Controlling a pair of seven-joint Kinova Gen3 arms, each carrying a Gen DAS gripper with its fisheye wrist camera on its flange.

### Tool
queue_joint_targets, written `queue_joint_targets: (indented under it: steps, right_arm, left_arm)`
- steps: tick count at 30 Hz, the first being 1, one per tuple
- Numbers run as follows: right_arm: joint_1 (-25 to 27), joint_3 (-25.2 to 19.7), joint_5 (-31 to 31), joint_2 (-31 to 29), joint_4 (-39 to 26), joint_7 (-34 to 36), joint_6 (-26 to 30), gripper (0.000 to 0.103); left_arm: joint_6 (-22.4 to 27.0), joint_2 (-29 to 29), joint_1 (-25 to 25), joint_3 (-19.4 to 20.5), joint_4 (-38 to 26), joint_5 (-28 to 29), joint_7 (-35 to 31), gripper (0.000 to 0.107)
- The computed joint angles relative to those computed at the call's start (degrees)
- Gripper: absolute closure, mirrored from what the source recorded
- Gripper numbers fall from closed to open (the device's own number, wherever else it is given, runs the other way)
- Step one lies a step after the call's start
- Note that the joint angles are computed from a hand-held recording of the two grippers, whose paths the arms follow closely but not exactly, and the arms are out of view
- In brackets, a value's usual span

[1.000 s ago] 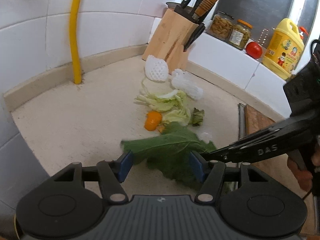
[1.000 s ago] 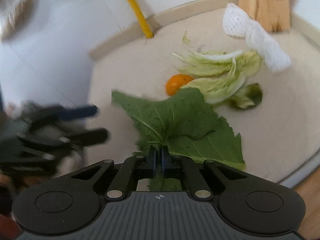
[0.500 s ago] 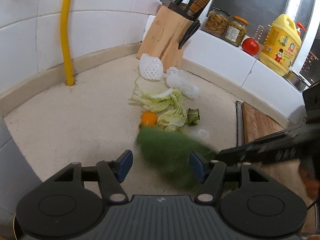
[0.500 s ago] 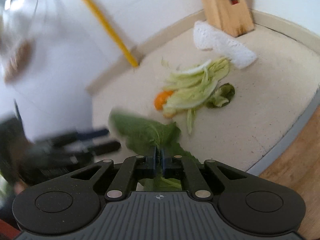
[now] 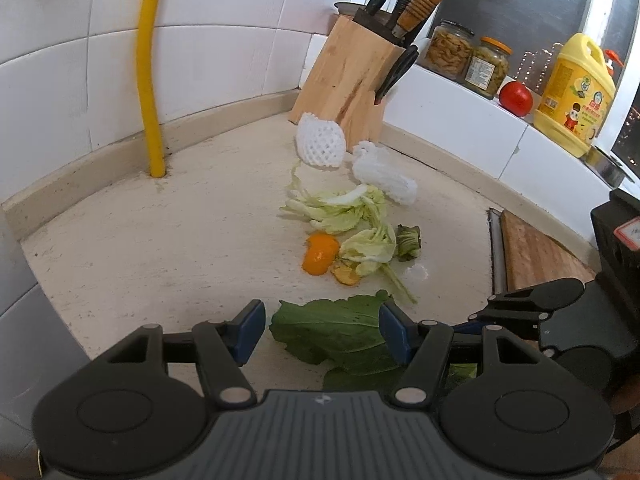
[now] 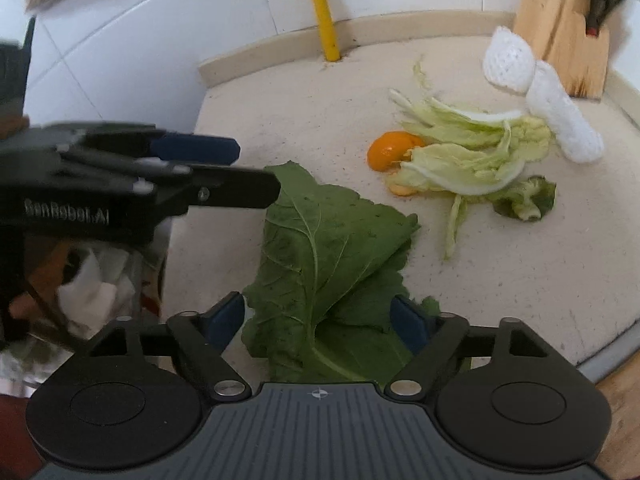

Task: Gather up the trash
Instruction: 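Pull the green leaf off the pile toward the cutting board with the right gripper, then close the left gripper on a cabbage leaf while the right gripper holds the green leaf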

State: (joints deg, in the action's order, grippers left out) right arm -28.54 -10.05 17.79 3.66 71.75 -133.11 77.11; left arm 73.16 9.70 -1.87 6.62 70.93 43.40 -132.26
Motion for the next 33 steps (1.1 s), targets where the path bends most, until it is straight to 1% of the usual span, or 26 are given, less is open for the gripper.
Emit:
queue_joint_targets:
  steps: [1, 2, 3, 4, 5, 6, 7, 9, 10, 13, 17, 20, 24, 26, 28, 29, 31, 32, 33]
  right_arm:
    - [-1.3, 0.5, 1.4, 0.5, -0.8, -0.8, 1.4, 0.041]
    - [-1.8, 1.0, 1.9, 0.9, -1.4, -0.8, 2.3, 0.060]
    - [-1.3, 0.9, 1.4, 0.7, -1.4, -1.7, 2.2, 0.085]
    - [0.2, 0.2, 0.0, -0.1, -0.9, -3.6, 1.2, 0.091]
    - [1.9, -0.1, -1.8, -1.3, 0.5, -4.9, -0.7, 0.094]
    - [2.5, 0.1, -2.7, -2.6, 1.6, -6.2, -1.8, 0.094]
    - [2.1, 0.7, -2.6, -3.7, 2.4, -7.8, -2.3, 0.094]
    - [3.0, 0.0, -2.3, -6.7, 4.9, -12.2, -4.4, 0.095]
    - [3.6, -0.8, -1.8, -8.1, 5.9, -14.5, -5.0, 0.095]
    - [5.0, -4.1, 2.4, -11.0, 7.8, -20.5, -4.4, 0.095]
    - [7.5, -8.2, 7.0, -14.5, 10.0, -27.8, -2.7, 0.095]
    - [9.7, -11.7, 11.0, -16.4, 11.0, -33.3, 0.7, 0.095]
    - [12.4, -12.9, 11.8, -18.7, 13.3, -37.7, 1.4, 0.094]
    - [13.2, -13.3, 11.7, -19.3, 14.5, -38.9, 1.1, 0.094]
    - [14.1, -13.5, 11.4, -19.9, 15.5, -40.0, 0.2, 0.093]
    - [14.5, -13.8, 11.5, -19.9, 15.8, -40.5, -0.1, 0.092]
    - [15.1, -14.4, 11.8, -19.8, 16.0, -41.0, -0.1, 0.092]
    - [15.2, -14.8, 12.1, -19.6, 15.9, -41.3, 0.0, 0.092]
    - [15.2, -15.0, 12.2, -19.4, 15.8, -41.4, 0.2, 0.092]
  left_arm:
    - [-0.1, -0.1, -0.1, 0.0, 0.0, 0.1, -0.5, 0.050]
    - [0.0, -0.1, -0.1, 0.1, -0.1, 0.3, -0.8, 0.050]
    - [0.0, -0.1, -0.1, 0.1, -0.2, 0.5, -1.2, 0.050]
    - [0.2, -0.1, -0.2, 0.2, -0.5, 0.8, -1.6, 0.051]
    - [0.3, 0.1, -0.1, 0.3, -0.8, 1.1, -2.1, 0.051]
    - [0.3, 0.2, 0.0, 0.5, -1.2, 1.3, -2.6, 0.050]
    - [0.3, 0.6, 0.2, 0.7, -1.8, 1.4, -3.1, 0.050]
    - [0.7, 1.9, 1.3, 1.6, -3.9, 0.9, -4.0, 0.050]
    - [0.8, 2.6, 2.0, 2.2, -4.9, 0.5, -4.3, 0.050]
    - [1.3, 5.4, 4.5, 3.8, -8.6, -1.4, -4.2, 0.050]
    - [1.1, 9.9, 9.3, 5.4, -14.2, -6.5, -1.3, 0.050]
    - [0.9, 13.1, 13.4, 6.0, -18.4, -11.5, 1.0, 0.050]
    - [0.1, 16.3, 18.1, 6.1, -22.1, -17.8, 2.5, 0.051]
    - [1.8, 18.5, 20.0, 5.9, -25.3, -20.6, 3.9, 0.052]
    - [1.6, 18.8, 20.2, 6.2, -25.7, -21.2, 4.2, 0.054]
    - [1.8, 18.7, 20.2, 6.3, -25.7, -21.4, 4.2, 0.056]
    - [2.9, 18.2, 19.8, 6.4, -25.7, -21.6, 4.6, 0.071]
    - [4.3, 18.2, 19.2, 6.5, -26.3, -21.3, 5.1, 0.076]
    - [6.1, 18.3, 18.3, 6.8, -26.9, -20.6, 5.5, 0.086]
